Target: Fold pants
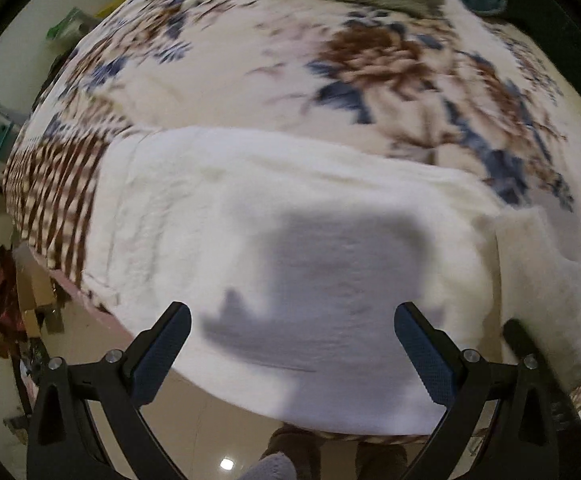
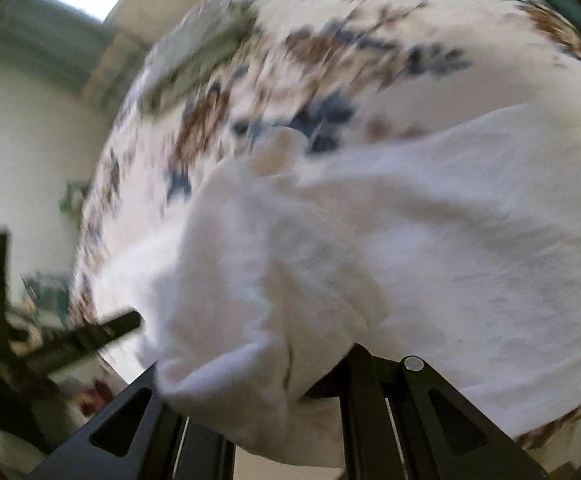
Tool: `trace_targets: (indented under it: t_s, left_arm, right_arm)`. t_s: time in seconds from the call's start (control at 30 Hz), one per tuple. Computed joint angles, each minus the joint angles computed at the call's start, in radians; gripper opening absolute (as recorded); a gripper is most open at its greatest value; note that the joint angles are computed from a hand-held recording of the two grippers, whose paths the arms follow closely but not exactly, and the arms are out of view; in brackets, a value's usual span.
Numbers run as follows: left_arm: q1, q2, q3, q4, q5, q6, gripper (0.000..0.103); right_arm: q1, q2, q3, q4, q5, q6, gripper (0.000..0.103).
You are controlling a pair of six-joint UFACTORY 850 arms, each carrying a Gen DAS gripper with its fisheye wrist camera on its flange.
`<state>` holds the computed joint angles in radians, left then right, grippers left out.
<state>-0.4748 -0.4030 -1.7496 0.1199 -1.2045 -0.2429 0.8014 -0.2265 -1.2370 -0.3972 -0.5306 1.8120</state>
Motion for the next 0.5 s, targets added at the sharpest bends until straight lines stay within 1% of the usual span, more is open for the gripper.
trace_targets:
  t_s: [0.03,0.1,0.13,0.17,0.2,0.27,0.3,0.43,0.5]
  left_arm:
    - [0.011,0.003,0.009,0.001,0.004,-0.001,0.103]
    - [0.026,0.006,0.013,-0.005,0.005,0.003,0.103]
    - [0.032,0.006,0.015,-0.007,0.006,0.005,0.103]
    - [0.035,0.004,0.011,-0.011,0.005,0.011,0.103]
    - [0.037,0.003,0.010,-0.012,0.006,0.013,0.103]
    - [0.038,0.005,0.007,-0.013,0.013,0.016,0.103]
    - [0.037,0.005,0.005,-0.012,0.016,0.020,0.103]
    - [0.028,0.007,-0.009,-0.001,0.038,0.033,0.103]
    - [0.025,0.006,-0.013,0.000,0.046,0.037,0.103]
  right_arm:
    - [0.003,-0.033,-0.033,0.050,-0.021,-0.063,0.009]
    - [-0.002,-0.093,-0.091,0.150,-0.067,-0.183,0.016]
    - [-0.005,-0.104,-0.104,0.178,-0.069,-0.206,0.020]
    - [-0.012,-0.108,-0.109,0.219,-0.048,-0.237,0.029]
    - [-0.015,-0.108,-0.116,0.247,-0.042,-0.263,0.033]
    - [-0.023,-0.112,-0.135,0.297,-0.041,-0.340,0.036]
    - [-0.026,-0.110,-0.142,0.303,-0.048,-0.361,0.036]
    - [-0.050,-0.075,-0.120,0.366,-0.027,-0.419,0.036]
    - [-0.061,-0.071,-0.132,0.399,-0.044,-0.462,0.036]
